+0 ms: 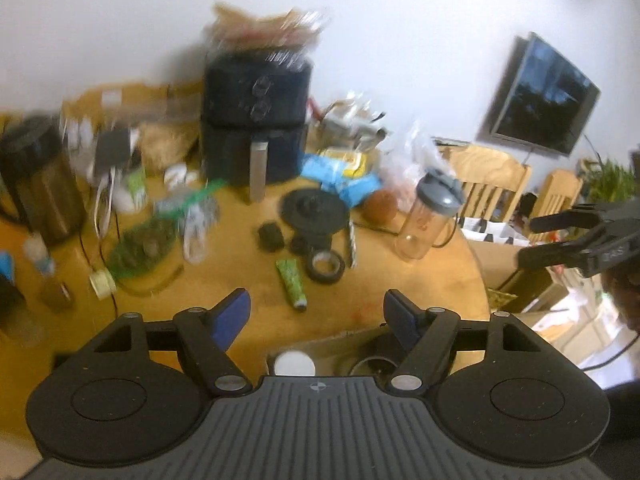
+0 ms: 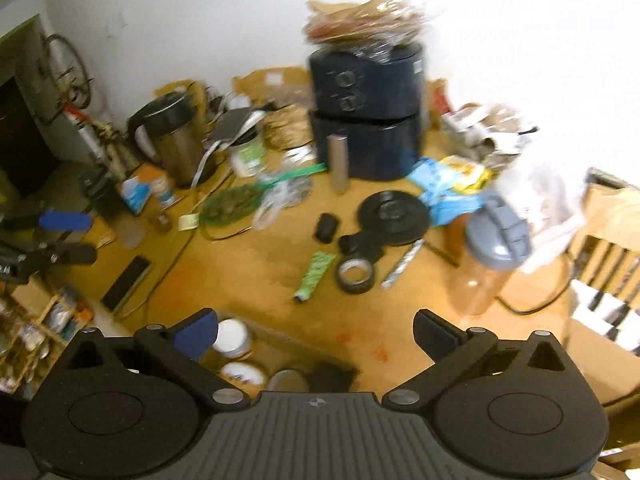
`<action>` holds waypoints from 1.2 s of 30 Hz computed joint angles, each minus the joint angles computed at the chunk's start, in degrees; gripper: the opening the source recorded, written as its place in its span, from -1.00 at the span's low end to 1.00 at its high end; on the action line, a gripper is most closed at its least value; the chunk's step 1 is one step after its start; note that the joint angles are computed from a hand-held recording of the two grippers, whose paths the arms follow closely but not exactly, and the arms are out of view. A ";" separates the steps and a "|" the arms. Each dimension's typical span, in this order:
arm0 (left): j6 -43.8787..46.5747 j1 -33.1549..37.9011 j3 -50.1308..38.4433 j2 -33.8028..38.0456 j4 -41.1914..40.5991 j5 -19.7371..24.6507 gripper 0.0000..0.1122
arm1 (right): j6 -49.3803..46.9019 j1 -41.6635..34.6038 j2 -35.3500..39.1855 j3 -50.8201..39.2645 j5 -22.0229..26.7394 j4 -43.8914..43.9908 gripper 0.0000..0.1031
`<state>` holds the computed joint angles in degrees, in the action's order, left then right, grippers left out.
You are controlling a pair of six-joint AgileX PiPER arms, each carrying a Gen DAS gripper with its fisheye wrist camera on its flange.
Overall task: Organize objects
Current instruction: 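Withdraw both tools from the box and move the left tool toward the green tube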
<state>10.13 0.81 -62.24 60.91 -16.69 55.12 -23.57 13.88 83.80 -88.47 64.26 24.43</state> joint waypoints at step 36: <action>16.53 -3.08 -1.46 19.56 -16.74 -6.75 0.30 | -1.56 -3.34 7.63 18.10 -24.91 16.07 1.00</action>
